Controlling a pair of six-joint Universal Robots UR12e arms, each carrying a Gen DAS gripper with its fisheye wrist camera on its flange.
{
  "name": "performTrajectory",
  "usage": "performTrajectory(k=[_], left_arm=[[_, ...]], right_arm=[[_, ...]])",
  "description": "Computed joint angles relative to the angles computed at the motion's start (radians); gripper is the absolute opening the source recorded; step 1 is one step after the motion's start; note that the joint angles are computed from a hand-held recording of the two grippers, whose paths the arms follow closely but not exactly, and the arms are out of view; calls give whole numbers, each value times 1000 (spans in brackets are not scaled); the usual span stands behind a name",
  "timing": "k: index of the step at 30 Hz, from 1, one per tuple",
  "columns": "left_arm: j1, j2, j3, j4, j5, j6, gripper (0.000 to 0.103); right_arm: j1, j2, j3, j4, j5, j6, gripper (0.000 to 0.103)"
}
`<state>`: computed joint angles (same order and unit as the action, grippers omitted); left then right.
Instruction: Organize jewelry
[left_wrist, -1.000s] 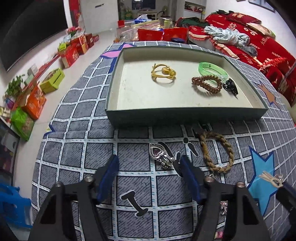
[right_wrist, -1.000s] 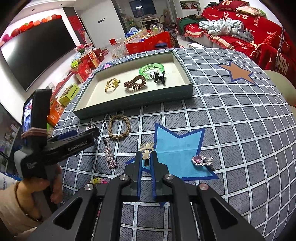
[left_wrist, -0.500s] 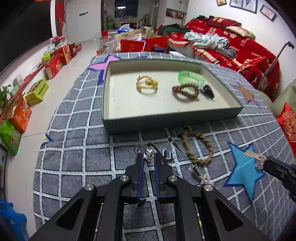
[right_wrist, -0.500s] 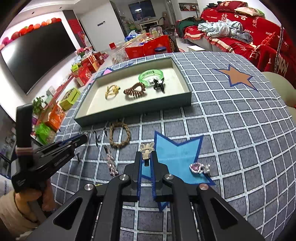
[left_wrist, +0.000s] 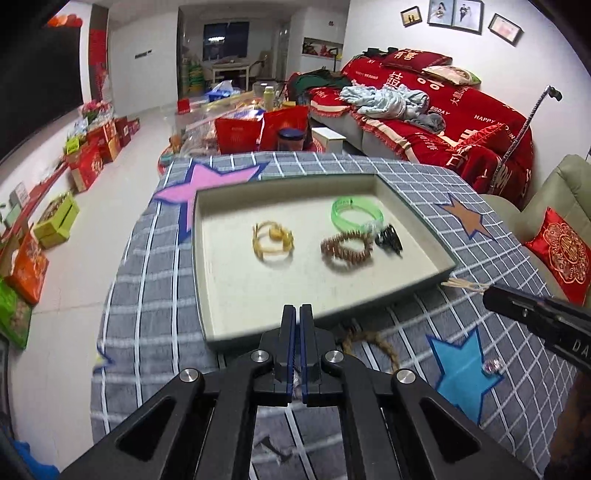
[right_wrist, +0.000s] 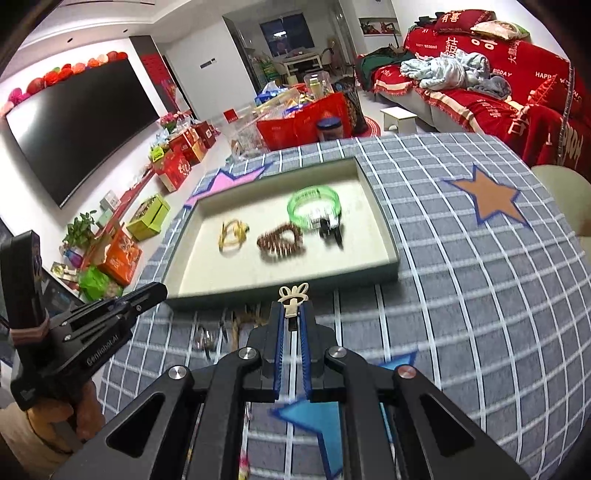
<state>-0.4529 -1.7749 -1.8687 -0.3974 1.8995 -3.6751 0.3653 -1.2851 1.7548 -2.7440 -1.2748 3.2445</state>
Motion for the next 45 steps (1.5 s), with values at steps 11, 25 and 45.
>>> performTrajectory(k=[11,25,45], left_arm=[[-2,12,-16,-74,10,-40,19],[-25,22,-61,-88,-43,-20,20],[-49,-63,-4,-126,2,-129,103]], right_arm=[[5,29,-23,23,25,12,9],[-13,-19,57,16,54,20,9],[-17,-48,90,-9,56,25,9]])
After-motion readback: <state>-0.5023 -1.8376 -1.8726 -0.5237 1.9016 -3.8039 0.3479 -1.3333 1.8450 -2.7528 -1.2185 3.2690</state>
